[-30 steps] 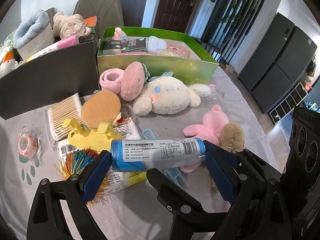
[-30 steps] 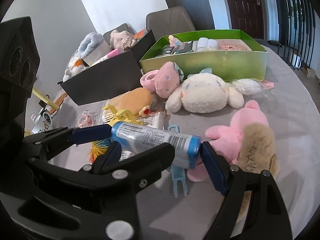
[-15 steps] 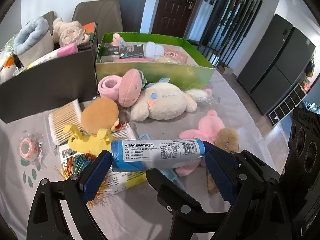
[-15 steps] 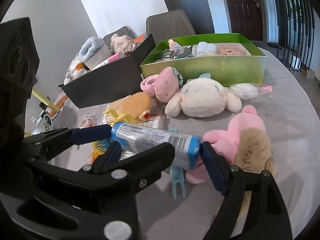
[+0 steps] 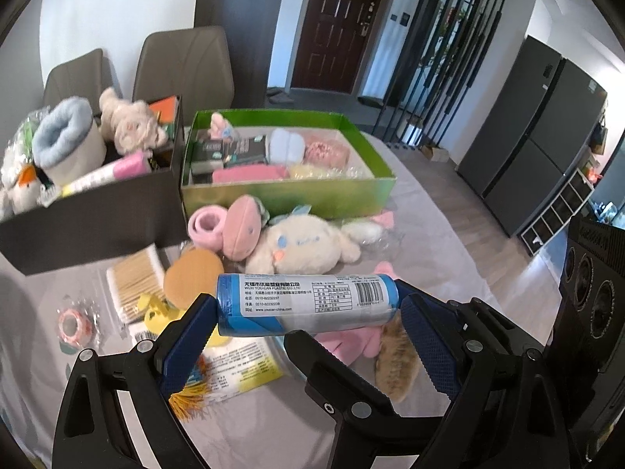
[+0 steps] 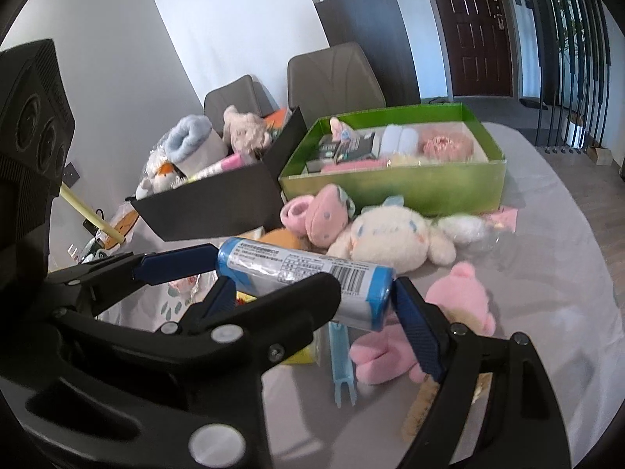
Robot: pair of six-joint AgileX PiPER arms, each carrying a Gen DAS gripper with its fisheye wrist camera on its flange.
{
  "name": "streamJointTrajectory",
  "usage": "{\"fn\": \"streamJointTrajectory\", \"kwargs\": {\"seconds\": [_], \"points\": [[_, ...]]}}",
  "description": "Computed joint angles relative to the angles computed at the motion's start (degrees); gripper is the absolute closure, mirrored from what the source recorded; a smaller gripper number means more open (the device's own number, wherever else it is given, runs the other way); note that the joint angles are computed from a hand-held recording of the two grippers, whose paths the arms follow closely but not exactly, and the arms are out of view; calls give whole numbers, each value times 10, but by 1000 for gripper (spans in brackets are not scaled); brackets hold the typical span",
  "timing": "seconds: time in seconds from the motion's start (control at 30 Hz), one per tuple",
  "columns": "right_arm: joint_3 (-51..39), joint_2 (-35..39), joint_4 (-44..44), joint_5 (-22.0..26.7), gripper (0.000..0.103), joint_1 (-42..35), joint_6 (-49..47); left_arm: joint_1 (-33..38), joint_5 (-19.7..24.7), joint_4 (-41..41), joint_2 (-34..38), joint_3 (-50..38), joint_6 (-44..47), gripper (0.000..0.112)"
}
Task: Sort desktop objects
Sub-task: 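Lift the bottle with the left gripper and carry it toward the green box, then carry the held bottle over the green box with the left gripper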
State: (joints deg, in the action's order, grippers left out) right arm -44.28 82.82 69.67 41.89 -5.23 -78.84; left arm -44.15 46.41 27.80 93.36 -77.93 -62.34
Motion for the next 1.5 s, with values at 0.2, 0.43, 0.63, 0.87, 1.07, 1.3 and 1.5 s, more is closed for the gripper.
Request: {"fn": "streamJointTrajectory", "kwargs": {"seconds": [0.2,0.43,0.63,0.87,1.07,1.3,1.5], "points": [[-38,-17,-35,20,20,-12,44,-7,34,5,9,-57,18,17],[-85,-19,-54,43,20,-26,76,-10,74,9,32,-133,47,17],[-123,-5,-63,52,18,-27,96,2,88,-1,50,-178,76,17],[-160,14,-70,52,18,-22,113,23,98,-20,74,-226,112,17],[-194,33,-75,53,18,-18,125,39,107,-34,97,-271,143,17],[-237,59,-81,50,18,-13,141,57,119,-49,127,-329,176,17],[-286,89,-91,48,18,-7,161,76,131,-67,160,-391,210,17]]}}
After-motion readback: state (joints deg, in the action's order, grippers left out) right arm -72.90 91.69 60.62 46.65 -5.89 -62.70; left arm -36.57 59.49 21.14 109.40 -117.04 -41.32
